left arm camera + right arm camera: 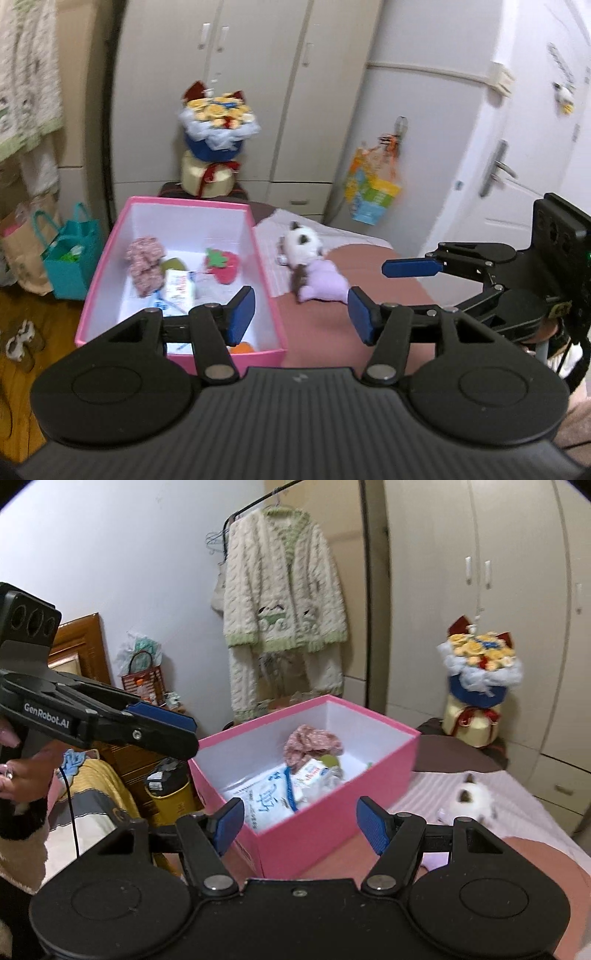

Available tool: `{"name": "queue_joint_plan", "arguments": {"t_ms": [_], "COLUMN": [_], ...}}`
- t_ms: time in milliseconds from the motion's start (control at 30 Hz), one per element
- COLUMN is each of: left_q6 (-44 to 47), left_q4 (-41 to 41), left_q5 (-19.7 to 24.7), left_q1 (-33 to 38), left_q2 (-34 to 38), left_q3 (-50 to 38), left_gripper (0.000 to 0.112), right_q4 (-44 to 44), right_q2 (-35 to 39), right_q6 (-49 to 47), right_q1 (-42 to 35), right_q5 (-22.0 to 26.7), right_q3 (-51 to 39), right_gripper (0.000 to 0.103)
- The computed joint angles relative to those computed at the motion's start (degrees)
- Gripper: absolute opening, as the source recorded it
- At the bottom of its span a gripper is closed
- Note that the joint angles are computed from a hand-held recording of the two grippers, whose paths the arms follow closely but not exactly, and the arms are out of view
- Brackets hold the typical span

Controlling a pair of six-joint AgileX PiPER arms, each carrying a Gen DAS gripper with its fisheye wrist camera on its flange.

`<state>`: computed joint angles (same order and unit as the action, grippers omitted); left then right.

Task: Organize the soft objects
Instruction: 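Withdraw both tools from the box toward the lavender plush, then lower the left tool onto the lavender plush and close on it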

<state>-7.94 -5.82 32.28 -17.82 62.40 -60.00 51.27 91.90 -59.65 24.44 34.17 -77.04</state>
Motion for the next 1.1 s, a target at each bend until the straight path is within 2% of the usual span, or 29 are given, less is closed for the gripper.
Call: {"name": "queue_joint_plan", "arguments": {"t_ms": [267,533,700,800,1000,1100], "left_q6": [-4.0,-0.2,2.9,1.8,-1.2,-2.6], "left_q4": [4.1,-0.2,-4.2,-3.8,-3.4,-3.7], "left_q5": [-0.5,-0.7,-2.5,-3.9,-4.7,-5.3], "left_q1": [-8.8,-11.5,-11.2,-11.0,-9.6,-8.9], "left_q2": [4.5,14.0,20.2,24.9,33.8,37.4], "left_q3": [-3.1,-9.8,-13.6,-16.2,-22.0,-24.3], "left_gripper": [0.056,0.055,0.056,0.055,0.055,0.055], "right_q4": [4.0,8.4,15.3,18.4,22.2,22.3], "right_q2": [-7.8,-7.8,-4.8,-1.3,6.9,10.0], "right_q6": [-6.0,-12.8,-22.3,-27.0,-32.7,-34.6], "right_q1": [-5.6,-11.5,-14.0,-14.9,-16.4,-15.7], "right_q5": [-2.0,-0.2,-0.2,-0.6,1.5,-0.6], "right_q3": [10.6,12.8,12.2,10.9,6.2,4.4], "right_gripper": [0.075,0.076,0.076,0.076,0.076,0.076]}}
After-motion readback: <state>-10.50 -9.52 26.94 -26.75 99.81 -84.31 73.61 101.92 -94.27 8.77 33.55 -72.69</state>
